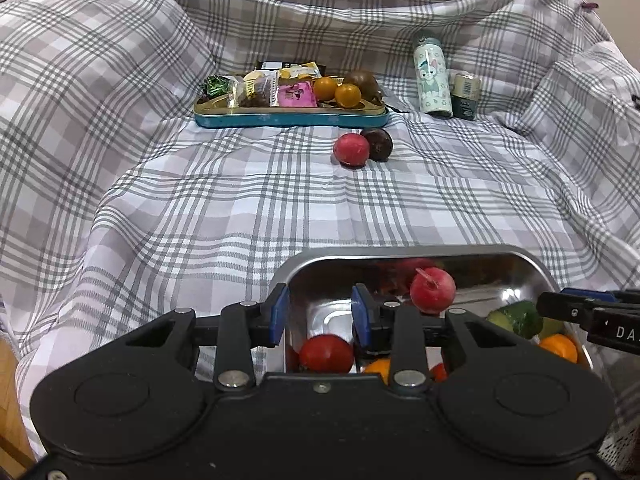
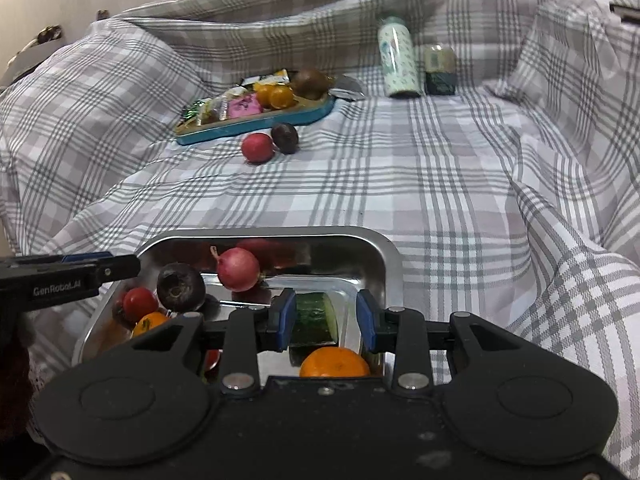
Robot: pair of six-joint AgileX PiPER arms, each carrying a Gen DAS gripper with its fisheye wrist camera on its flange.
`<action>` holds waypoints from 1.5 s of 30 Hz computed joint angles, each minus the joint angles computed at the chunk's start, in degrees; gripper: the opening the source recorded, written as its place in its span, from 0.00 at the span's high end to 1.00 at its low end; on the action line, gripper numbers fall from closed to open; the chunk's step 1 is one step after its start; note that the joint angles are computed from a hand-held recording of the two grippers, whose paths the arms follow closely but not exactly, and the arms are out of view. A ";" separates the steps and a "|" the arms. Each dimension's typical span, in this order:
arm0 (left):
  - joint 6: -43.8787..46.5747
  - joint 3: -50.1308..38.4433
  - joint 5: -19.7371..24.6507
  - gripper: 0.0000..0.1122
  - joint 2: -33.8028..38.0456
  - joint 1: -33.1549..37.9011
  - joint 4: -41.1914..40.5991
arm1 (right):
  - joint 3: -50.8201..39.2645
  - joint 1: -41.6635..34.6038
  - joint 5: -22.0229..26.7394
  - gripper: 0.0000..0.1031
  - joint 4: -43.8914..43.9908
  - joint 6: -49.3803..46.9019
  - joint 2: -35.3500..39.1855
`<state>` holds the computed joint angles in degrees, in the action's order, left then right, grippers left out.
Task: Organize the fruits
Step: 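Move the left tool to the red plum while the right tool approaches the dark brown fruit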
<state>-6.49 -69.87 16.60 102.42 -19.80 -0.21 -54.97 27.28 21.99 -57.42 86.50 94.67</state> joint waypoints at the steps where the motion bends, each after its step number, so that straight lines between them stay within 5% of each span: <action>1: 1.13 -0.78 0.30 0.62 0.34 0.27 -1.24 | -0.74 -0.77 -0.20 0.66 3.14 -2.92 0.22; 5: 0.55 -4.96 0.68 0.62 2.56 0.31 0.46 | -3.09 -3.41 -1.67 0.66 10.31 -10.10 1.33; 15: 1.33 -24.04 3.92 0.62 14.06 -0.42 2.65 | -15.70 -8.38 -1.71 0.66 7.82 -16.26 8.91; 33: 1.16 -68.62 23.81 0.62 40.57 0.27 0.43 | -46.30 -13.52 1.14 0.66 18.30 -37.76 29.05; 45: 7.64 -71.13 23.77 0.57 43.89 -0.23 -4.04 | -59.98 -14.32 6.56 0.66 29.96 -48.95 38.79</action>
<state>1.16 -140.99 40.37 146.31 -20.03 -4.25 -114.95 12.96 28.55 -27.46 37.55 133.46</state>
